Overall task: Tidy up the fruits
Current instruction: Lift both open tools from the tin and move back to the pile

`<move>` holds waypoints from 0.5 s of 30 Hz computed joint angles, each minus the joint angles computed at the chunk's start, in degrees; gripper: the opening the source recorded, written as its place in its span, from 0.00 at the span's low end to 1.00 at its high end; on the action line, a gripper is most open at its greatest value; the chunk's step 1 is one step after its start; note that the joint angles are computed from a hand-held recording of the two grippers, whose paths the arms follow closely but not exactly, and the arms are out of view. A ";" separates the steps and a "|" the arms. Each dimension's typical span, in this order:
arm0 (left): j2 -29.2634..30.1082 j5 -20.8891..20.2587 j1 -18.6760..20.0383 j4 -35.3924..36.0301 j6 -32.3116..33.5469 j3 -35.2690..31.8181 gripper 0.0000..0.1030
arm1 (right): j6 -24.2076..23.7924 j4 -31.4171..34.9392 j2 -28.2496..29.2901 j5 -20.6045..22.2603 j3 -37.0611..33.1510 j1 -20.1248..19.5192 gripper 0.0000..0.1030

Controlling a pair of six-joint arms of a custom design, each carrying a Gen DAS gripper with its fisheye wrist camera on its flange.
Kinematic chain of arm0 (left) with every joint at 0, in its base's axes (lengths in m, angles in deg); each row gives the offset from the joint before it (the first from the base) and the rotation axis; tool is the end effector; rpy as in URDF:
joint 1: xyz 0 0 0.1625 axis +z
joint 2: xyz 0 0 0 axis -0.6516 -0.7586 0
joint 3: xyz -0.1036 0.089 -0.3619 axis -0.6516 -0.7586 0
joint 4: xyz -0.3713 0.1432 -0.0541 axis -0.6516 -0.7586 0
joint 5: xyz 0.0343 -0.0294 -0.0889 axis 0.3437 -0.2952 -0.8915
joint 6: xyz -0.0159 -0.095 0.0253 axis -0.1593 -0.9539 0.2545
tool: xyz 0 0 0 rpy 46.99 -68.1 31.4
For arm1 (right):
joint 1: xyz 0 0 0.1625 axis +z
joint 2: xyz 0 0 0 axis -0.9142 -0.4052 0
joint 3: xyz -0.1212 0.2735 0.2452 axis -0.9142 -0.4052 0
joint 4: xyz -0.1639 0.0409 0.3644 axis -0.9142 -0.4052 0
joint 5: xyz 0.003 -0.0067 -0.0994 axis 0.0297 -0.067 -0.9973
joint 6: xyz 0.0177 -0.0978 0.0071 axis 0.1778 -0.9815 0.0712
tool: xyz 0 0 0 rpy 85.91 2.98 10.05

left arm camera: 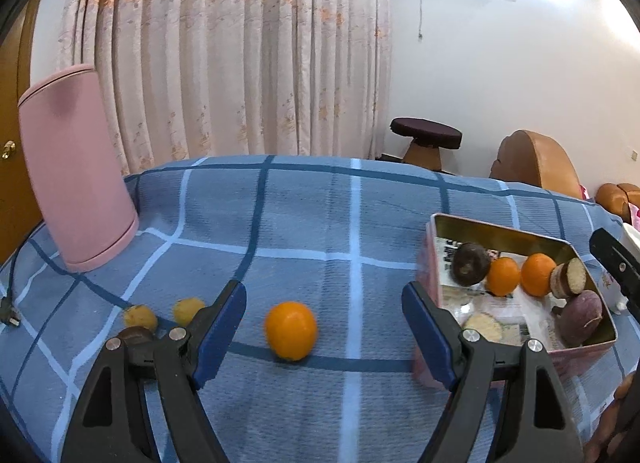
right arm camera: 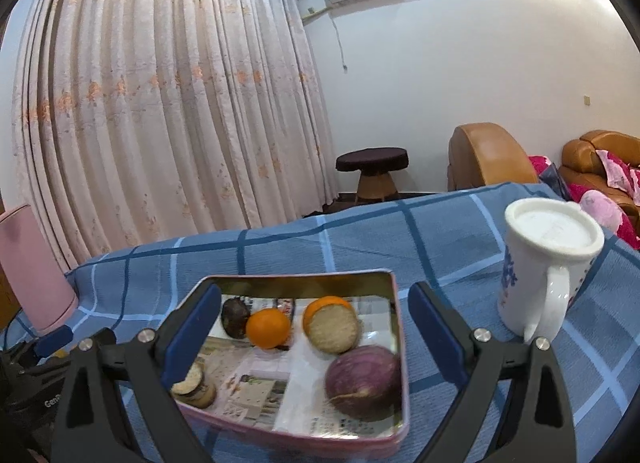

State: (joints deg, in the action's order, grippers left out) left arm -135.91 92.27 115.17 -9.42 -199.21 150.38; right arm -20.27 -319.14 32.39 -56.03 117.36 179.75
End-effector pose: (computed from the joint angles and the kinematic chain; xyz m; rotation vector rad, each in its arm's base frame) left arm 0.0396 -0.5528 0.2420 0.5666 2.1839 -1.1342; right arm 0.2910 -0.4997 -0.0802 0.2619 -2.0404 1.5135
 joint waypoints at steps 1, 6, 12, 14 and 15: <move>-0.06 -0.09 0.21 0.17 -0.05 -0.17 0.79 | 0.36 0.43 0.10 -0.04 -0.11 0.14 0.94; -0.64 -0.19 1.44 0.91 0.13 -0.90 0.79 | 0.61 2.80 1.64 -0.45 -2.11 1.41 0.94; -1.09 -0.17 3.27 2.53 -0.39 -2.72 0.79 | -0.42 5.42 4.57 -0.96 -5.98 3.39 0.94; -1.25 -0.27 3.79 3.10 -0.39 -3.26 0.79 | -0.34 6.54 5.33 -0.96 -7.26 3.85 0.94; -1.37 -0.28 4.12 3.51 -0.39 -3.61 0.79 | -0.20 7.32 5.86 -0.95 -8.05 4.18 0.94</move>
